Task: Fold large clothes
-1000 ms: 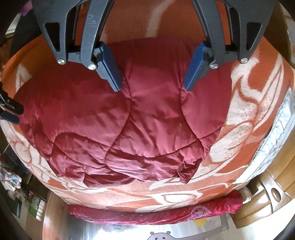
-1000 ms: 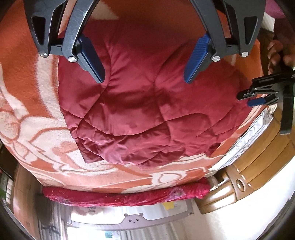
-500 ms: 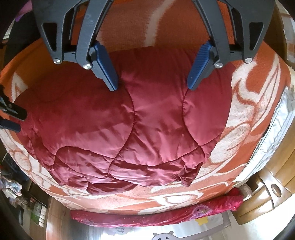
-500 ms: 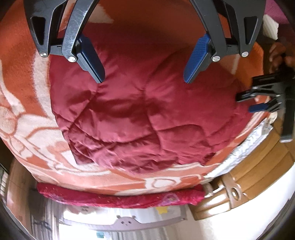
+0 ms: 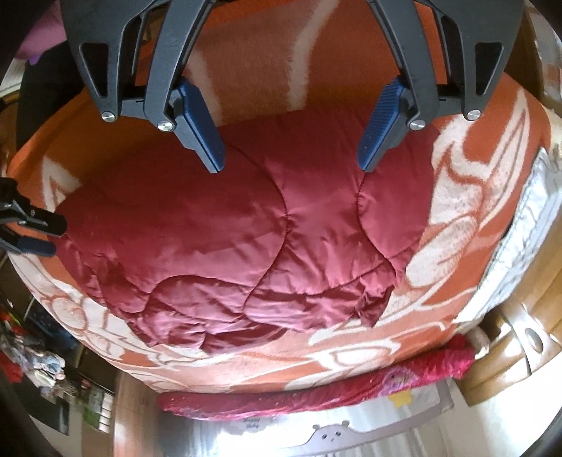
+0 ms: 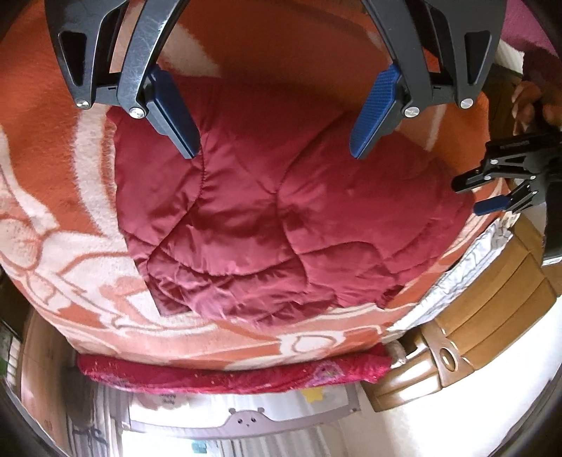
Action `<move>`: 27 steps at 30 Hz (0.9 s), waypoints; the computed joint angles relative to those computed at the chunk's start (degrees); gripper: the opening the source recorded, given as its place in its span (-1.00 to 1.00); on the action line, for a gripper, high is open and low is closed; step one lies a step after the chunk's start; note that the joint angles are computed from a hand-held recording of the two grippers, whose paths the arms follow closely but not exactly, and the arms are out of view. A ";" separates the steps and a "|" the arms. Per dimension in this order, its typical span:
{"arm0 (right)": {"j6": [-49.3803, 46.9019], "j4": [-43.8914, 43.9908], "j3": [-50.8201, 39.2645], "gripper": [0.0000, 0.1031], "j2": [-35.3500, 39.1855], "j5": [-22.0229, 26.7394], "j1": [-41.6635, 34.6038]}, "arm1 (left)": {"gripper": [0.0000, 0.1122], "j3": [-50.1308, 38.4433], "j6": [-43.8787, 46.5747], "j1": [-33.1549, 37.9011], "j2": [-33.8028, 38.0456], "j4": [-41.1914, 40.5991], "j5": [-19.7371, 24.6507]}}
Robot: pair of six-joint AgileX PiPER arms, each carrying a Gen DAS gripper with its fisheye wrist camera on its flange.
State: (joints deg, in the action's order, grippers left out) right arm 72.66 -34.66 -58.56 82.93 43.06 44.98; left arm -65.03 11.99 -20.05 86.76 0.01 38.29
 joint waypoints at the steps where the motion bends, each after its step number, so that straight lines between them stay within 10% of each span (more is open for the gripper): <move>1: 0.32 -0.44 -0.08 0.71 -0.48 0.75 0.74 | 0.44 0.69 -0.44 -0.45 -0.94 0.95 -0.22; 18: -4.41 3.50 -5.07 1.00 -1.96 9.36 10.72 | 0.51 0.10 11.75 4.55 -6.46 -14.39 9.69; 27: -9.88 6.87 -8.00 1.00 4.10 5.64 6.04 | 0.52 -4.97 -4.19 0.22 1.88 -1.93 8.02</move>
State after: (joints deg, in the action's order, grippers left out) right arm 62.78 -27.79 -66.56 87.03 48.70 51.01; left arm -70.01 7.79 -19.83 88.63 -1.91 46.31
